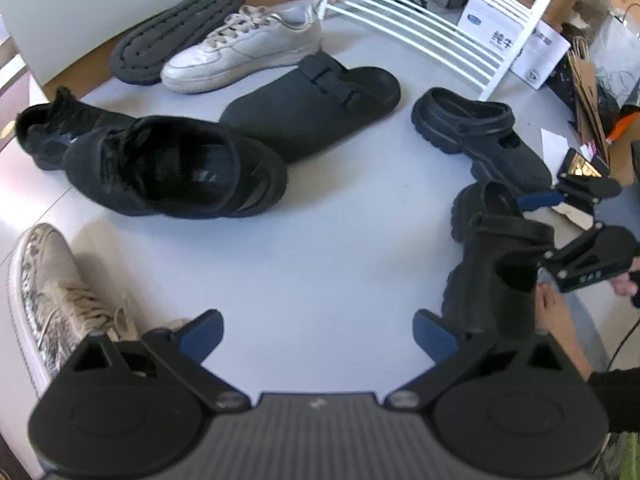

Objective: Organize scattered shoes
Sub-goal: 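Close the right tool on the platform clog's strap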

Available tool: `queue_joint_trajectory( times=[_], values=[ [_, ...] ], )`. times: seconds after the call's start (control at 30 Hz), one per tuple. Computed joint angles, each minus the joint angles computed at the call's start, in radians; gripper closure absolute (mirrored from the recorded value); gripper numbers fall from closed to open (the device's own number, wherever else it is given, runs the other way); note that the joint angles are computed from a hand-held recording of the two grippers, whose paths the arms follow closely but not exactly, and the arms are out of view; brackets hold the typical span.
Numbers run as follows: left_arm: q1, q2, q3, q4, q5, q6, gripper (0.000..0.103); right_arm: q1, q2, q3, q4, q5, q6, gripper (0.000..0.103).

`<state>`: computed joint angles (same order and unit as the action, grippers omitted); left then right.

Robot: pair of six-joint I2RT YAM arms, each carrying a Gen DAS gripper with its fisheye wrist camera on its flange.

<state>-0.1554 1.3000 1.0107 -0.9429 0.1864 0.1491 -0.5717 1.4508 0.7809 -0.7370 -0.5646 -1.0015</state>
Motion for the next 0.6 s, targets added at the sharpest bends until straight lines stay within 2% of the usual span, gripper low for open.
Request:
queue_joint_trajectory(
  times=[0.27,0.47,0.5,0.53,0.6],
  values=[
    [0.074,-0.075,-0.17,0.109,0.146,-0.119,0.004,-0.028,-0.045,-0.019,-0.037,0.061,-0.085,0.023],
    [0.101,-0.086,-0.167,0.092,0.157,-0.106,0.004,-0.005,-0.051,-0.058,0.014,0.101,-0.115,0.047],
    [0.106,-0.086,-0.174,0.092,0.159,-0.107,0.004,0.004,-0.044,-0.054,0.006,0.098,-0.121,0.059],
    [0.11,-0.086,-0.18,0.092,0.161,-0.108,0.004,0.009,-0.038,-0.049,-0.003,0.095,-0.124,0.064],
    [0.117,-0.083,-0.196,0.088,0.161,-0.102,0.004,0.035,-0.065,-0.073,0.016,0.094,-0.134,0.068]
  ],
)
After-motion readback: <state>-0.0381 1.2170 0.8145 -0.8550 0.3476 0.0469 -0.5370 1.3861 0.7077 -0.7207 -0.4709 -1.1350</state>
